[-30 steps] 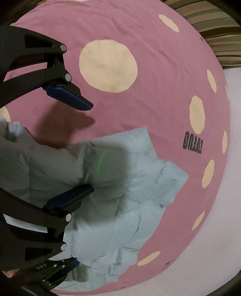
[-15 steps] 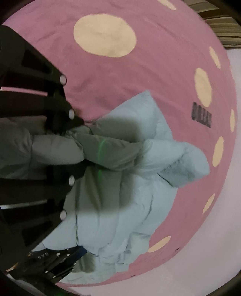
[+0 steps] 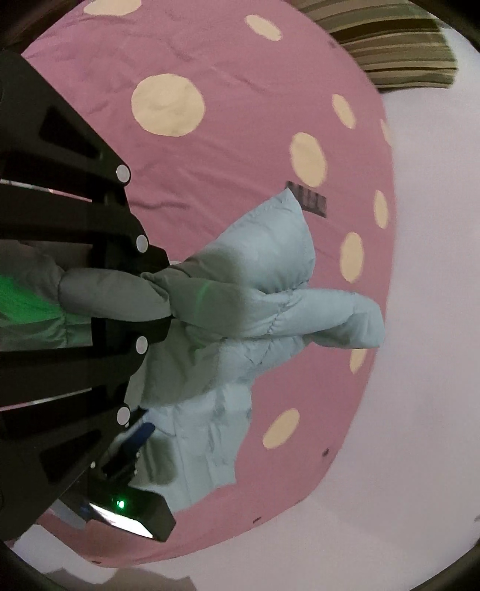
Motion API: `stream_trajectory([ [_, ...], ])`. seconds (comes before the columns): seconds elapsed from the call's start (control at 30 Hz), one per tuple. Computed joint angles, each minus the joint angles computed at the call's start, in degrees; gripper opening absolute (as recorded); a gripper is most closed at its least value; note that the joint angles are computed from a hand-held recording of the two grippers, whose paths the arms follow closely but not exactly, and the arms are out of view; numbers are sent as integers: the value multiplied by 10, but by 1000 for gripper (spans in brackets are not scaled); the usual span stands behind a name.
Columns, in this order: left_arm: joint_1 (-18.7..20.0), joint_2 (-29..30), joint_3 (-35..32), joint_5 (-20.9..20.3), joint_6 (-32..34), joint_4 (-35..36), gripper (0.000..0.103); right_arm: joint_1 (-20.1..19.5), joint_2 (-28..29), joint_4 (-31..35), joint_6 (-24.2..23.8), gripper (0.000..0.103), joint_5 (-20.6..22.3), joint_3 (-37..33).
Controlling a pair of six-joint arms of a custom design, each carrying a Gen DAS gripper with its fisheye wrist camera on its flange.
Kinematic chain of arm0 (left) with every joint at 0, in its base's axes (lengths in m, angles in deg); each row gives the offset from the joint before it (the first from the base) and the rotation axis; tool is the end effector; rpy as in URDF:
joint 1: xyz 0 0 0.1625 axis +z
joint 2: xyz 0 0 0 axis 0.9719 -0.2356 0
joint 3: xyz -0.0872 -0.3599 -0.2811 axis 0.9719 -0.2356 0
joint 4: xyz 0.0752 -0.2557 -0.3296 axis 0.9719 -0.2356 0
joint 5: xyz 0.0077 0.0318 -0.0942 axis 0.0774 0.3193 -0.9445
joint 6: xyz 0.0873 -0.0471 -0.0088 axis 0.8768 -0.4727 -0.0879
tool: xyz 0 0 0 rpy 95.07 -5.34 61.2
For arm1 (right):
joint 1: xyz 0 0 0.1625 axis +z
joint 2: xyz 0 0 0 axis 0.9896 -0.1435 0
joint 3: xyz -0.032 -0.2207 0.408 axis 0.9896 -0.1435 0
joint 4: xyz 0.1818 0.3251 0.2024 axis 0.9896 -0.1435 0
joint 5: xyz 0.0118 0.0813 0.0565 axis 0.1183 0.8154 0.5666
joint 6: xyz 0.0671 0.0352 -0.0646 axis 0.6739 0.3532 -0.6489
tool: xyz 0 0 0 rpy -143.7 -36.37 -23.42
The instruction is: Fold large clothes
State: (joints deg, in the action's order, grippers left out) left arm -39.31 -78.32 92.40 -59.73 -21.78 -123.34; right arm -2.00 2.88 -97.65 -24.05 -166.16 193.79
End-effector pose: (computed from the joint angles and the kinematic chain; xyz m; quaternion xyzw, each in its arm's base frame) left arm -0.3504 -0.5213 0.0232 0.1438 0.9099 -0.2705 0.2797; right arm -0.0252 -0.6590 0.2749 0.0993 -0.8968 0.2865 0.3222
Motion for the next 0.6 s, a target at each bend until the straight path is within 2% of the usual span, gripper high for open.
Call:
stream_trajectory([
  [0.2, -38, 27, -42, 10, 2, 32, 11, -14, -53, -10, -3, 42, 25, 22],
  [0.6, -81, 162, -188, 12, 18, 116, 11, -89, -163, 15, 2, 42, 76, 49],
])
